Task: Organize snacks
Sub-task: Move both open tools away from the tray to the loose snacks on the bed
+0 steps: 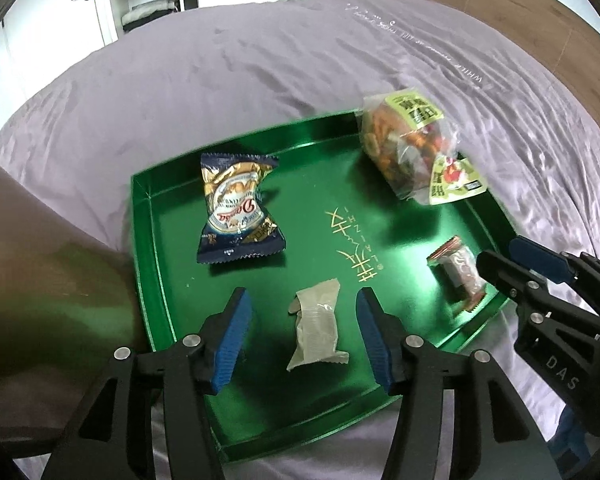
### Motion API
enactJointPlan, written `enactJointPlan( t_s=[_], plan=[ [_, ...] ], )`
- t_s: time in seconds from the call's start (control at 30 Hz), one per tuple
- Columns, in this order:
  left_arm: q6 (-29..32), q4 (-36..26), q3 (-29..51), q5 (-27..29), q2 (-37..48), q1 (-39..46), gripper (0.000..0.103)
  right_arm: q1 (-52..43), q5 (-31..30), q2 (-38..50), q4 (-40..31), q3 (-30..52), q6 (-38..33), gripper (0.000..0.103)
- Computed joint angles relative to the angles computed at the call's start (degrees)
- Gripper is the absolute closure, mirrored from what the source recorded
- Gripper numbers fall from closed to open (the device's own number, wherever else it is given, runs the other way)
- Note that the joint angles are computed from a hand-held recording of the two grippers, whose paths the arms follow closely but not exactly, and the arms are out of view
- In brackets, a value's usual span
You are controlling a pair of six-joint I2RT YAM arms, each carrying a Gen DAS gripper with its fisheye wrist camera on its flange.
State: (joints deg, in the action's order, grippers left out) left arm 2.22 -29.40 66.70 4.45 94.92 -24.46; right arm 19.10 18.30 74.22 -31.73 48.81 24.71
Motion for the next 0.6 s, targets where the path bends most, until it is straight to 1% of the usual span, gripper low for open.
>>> enactJointPlan(
  t_s=[0.1, 0.17, 0.3, 0.37, 0.47, 0.5, 0.53, 0.6],
  plan=[
    [0.34, -1.45, -0.56, 0.45, -2.62, -0.21, 0.054, 0.59, 1.14, -2.89, -3.31, 0.19, 1.58, 0.103],
    [0.93, -2.59, -1.88, 1.07, -5.6, -0.71, 0.054, 1.38, 2.26, -5.6, -6.97, 0.37, 3.66, 0.103],
    [4.55, -6.74, -5.67, 3.54, -14.08, -2.8, 0.054, 3.42, 5.25, -10.48, -15.85, 1.13, 7.67, 0.103],
    [7.24, -9.7, -8.08, 4.67, -19.5, -4.28, 0.054, 5.08, 6.75, -13.05, -21.64, 1.57, 11.16, 0.103],
    [12.53, -15.12, -11.78, 6.51, -28.35, -5.88, 0.054, 10.19, 9.29, -15.77, -30.68, 2.28, 19.09, 0.103],
    [13.45, -16.23, -13.02, 6.04, -30.91, -6.97, 0.054, 13.01, 9.57, -16.54, -33.97, 2.33, 23.06, 0.103],
    [14.67, -17.9, -13.81, 5.95, -33.46, -7.35, 0.054, 14.71, 9.48, -16.97, -35.71, 2.11, 25.29, 0.103],
    [18.94, -21.54, -15.73, 7.14, -38.61, -5.5, 0.054, 22.12, 9.66, -16.12, -41.12, 2.39, 33.46, 0.103]
  ],
)
